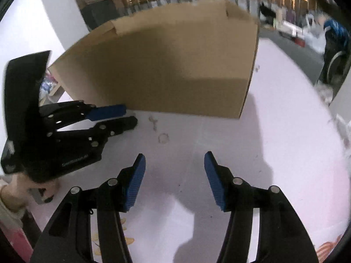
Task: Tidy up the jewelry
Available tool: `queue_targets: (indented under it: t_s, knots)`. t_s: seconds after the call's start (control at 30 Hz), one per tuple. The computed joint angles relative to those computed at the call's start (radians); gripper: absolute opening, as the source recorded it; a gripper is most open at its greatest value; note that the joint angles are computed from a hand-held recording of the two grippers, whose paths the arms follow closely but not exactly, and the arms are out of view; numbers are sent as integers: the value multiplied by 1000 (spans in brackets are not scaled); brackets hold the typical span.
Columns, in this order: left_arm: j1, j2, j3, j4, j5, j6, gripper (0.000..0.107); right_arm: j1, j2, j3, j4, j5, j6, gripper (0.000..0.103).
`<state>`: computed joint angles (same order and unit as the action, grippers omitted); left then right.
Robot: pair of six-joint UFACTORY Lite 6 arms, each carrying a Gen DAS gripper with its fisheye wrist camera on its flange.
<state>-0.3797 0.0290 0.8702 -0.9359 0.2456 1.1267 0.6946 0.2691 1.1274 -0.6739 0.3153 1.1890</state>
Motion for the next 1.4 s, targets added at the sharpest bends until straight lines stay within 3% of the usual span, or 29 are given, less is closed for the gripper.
queue_targets:
  t_s: [0.07, 0.2, 0.27, 0.43, 0.53, 0.77, 0.93, 1.03, 1.2, 1.23, 1.4]
  knots:
    - [-8, -3, 0, 40, -9, -28, 24, 19, 25, 33, -61, 49, 51, 55]
    - [5, -25, -10, 98, -8, -52, 9, 12, 53, 66, -9, 44, -23, 55]
    - [-6, -47, -25, 156, -23, -95, 9, 28, 78, 88, -61, 63, 4, 55]
    - [70, -30, 0, -3, 86, 55, 9, 56, 188, 194, -219, 98, 100, 56]
    - [93, -49, -34, -74, 100, 130, 9, 40, 231, 254, -188, 94, 41, 55]
    - [160, -32, -22, -164, 206, 183, 9, 36, 237, 266, -195, 99, 45, 37]
    - [175, -39, -45, -202, 220, 221, 9, 76, 231, 244, -244, 115, 120, 11]
    - [162, -31, -38, -200, 210, 210, 9, 95, 228, 238, -271, 148, 173, 11]
    - [160, -25, -23, -170, 227, 171, 9, 44, 163, 153, -236, 50, 195, 9]
    - [181, -18, -13, -156, 263, 159, 9, 45, 147, 143, -243, 57, 215, 3]
    - [264, -107, 39, -122, 474, 73, 9, 43, -30, 73, -244, 37, 199, 3]
